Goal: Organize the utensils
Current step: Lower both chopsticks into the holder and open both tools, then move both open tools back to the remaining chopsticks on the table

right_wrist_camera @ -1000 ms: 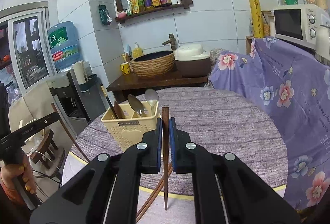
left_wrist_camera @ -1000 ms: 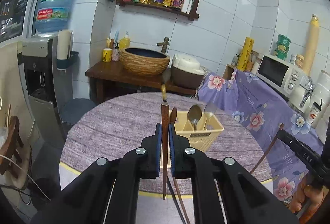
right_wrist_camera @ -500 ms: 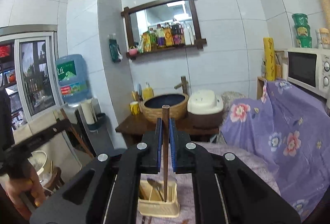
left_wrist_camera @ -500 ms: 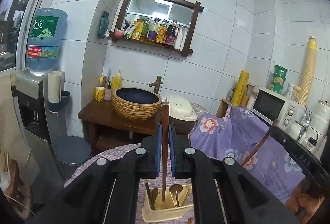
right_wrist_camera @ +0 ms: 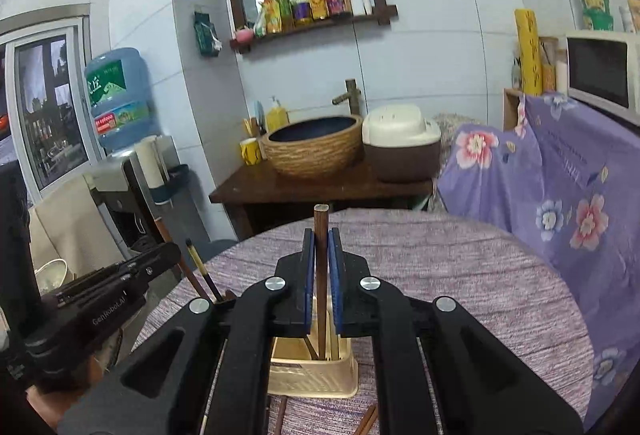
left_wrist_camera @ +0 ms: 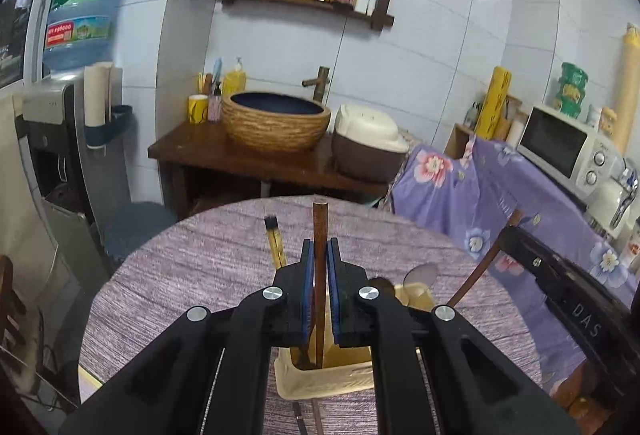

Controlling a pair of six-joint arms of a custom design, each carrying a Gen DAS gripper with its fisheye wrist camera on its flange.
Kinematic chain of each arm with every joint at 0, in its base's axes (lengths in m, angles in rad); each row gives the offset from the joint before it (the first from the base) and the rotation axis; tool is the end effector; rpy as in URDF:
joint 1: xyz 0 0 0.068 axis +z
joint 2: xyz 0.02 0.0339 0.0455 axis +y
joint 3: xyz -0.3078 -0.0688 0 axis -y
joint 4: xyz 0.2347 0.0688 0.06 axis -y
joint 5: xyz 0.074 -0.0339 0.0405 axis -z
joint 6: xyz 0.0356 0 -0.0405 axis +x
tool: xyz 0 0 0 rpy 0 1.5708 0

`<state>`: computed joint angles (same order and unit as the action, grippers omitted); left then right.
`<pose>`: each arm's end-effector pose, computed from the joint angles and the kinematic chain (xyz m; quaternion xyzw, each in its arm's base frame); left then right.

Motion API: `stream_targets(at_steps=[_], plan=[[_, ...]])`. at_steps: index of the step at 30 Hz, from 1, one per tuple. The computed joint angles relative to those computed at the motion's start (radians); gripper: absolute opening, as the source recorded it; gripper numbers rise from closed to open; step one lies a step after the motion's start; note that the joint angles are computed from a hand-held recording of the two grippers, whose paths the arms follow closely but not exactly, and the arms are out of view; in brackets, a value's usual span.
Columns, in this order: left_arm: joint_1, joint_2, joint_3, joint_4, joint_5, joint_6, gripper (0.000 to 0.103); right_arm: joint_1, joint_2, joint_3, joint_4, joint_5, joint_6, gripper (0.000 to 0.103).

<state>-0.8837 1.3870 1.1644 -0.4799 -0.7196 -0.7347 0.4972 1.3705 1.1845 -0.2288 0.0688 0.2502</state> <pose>0.1975 -0.2038 0.3577 -0.0845 0.8578 -0.0645 0.5029 0.2655 0.1413 0.3866 -0.0845 0.8330 0.1725 0.5189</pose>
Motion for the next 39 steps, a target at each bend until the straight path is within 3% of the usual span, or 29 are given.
stream_targets(at_steps=[8, 10, 11, 13, 14, 15, 18, 19, 21, 24, 30, 39], plan=[[0.014, 0.005, -0.013, 0.025, 0.025, 0.013, 0.008, -0.022, -0.002, -0.042, 0.051, -0.013, 0.002, 0.008], [0.006, -0.002, -0.015, 0.026, 0.020, 0.019, 0.010, -0.021, -0.012, -0.054, 0.065, -0.012, 0.000, 0.012], [0.001, -0.009, -0.019, 0.026, 0.016, 0.018, 0.016, -0.017, -0.021, -0.065, 0.073, -0.008, -0.002, 0.016], [-0.020, -0.031, -0.031, 0.018, -0.001, 0.006, 0.035, -0.004, -0.045, -0.091, 0.089, 0.023, -0.011, 0.043], [-0.036, -0.046, -0.045, 0.016, -0.019, -0.004, 0.046, 0.004, -0.057, -0.101, 0.091, 0.042, -0.018, 0.044], [-0.058, -0.059, -0.057, 0.009, -0.044, -0.018, 0.050, 0.015, -0.073, -0.115, 0.089, 0.065, -0.028, 0.043], [-0.127, -0.077, -0.084, -0.069, -0.115, -0.087, 0.053, 0.040, -0.136, -0.178, 0.075, 0.119, -0.044, 0.046], [-0.151, -0.083, -0.100, -0.096, -0.128, -0.126, 0.053, 0.046, -0.155, -0.200, 0.061, 0.135, -0.046, 0.052], [-0.194, -0.092, -0.151, -0.145, -0.119, -0.215, 0.055, 0.065, -0.188, -0.251, 0.021, 0.165, -0.050, 0.063], [-0.251, -0.058, -0.224, -0.200, -0.081, -0.356, 0.055, 0.102, -0.233, -0.359, 0.007, 0.221, -0.019, 0.066], [-0.286, 0.000, -0.370, -0.105, 0.061, -0.481, 0.054, 0.170, -0.244, -0.523, -0.010, 0.269, 0.040, 0.069], [-0.318, 0.062, -0.400, -0.085, 0.087, -0.539, 0.054, 0.227, -0.264, -0.660, -0.010, 0.280, 0.133, 0.076]])
